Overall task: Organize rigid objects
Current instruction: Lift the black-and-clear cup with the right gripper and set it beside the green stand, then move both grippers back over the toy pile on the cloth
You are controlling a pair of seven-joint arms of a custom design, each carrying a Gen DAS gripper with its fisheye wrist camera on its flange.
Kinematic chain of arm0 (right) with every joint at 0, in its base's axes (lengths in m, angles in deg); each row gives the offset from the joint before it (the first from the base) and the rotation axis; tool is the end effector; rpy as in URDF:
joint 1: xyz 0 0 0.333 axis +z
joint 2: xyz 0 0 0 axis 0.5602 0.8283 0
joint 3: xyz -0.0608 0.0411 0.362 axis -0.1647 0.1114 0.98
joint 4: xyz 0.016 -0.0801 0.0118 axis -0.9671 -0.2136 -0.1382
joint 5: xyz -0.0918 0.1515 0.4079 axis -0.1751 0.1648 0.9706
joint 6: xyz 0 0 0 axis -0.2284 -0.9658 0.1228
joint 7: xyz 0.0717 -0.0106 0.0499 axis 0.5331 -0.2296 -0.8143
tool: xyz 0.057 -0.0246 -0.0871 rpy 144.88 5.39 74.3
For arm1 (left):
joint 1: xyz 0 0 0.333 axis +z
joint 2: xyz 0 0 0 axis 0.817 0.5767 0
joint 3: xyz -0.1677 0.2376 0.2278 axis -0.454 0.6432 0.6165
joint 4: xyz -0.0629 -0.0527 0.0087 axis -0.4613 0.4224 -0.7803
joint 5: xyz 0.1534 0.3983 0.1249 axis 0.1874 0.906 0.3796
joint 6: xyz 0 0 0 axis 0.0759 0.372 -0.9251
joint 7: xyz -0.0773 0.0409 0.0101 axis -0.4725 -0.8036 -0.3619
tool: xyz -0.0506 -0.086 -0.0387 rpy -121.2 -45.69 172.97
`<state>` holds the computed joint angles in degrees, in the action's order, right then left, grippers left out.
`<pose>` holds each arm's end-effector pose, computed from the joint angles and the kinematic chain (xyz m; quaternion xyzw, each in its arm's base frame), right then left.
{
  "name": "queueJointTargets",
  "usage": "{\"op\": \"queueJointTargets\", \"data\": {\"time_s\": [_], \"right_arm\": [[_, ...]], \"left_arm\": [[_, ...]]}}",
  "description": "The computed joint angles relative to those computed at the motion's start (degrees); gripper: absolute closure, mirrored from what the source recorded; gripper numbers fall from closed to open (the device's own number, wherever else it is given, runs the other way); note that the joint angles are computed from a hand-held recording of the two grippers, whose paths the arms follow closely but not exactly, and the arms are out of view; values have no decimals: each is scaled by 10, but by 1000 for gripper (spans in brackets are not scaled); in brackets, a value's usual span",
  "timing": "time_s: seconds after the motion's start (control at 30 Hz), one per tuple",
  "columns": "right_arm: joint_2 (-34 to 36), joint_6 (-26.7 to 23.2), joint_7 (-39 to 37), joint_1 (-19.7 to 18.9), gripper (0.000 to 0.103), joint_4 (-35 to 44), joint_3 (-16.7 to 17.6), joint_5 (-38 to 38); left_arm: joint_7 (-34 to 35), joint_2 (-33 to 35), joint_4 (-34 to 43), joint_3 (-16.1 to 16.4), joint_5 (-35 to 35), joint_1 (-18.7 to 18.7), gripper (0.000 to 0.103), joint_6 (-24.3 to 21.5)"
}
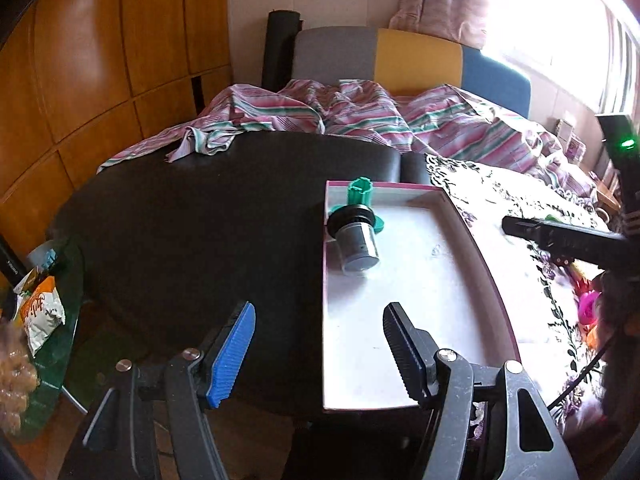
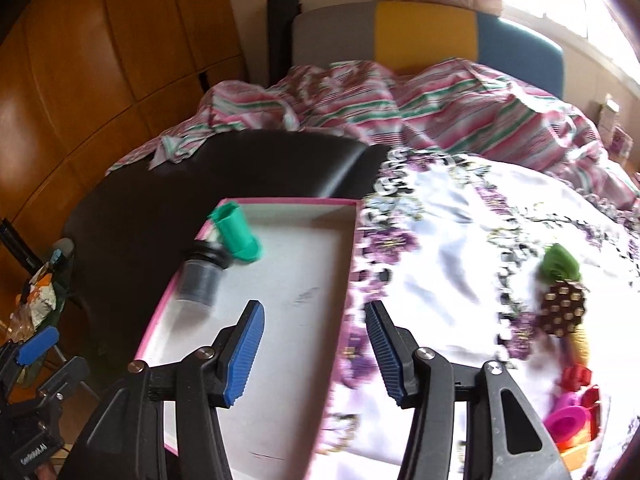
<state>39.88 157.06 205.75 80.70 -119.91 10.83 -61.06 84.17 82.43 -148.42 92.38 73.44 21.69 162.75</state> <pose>0.6751 0.1912 0.3212 -0.5933 0.7240 -0.2290 0.2672 0.6537 -0.3598 0.3223 -0.5391 0.7511 -0.3128 0.2177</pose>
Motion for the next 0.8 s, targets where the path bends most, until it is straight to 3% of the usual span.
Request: {"op": "queueJointTargets", "data": {"time_s": [0.13,0.5,0.67,0.8], "right_arm": [[-6,3,21,55,49,-35,-76,1],[1,9,37,170,49,-118,-247,49],[8,14,29,193,49,-147,-286,100],[14,13,16,197,49,-160,-298,137]], "left_arm": [[25,2,5,-30,-5,19,36,-9],[61,11,20,-69,-13,32,31,-29],[72,17,29,-78,-18,32,31,-37],[79,21,35,-86,-22,34,31,-44]]}}
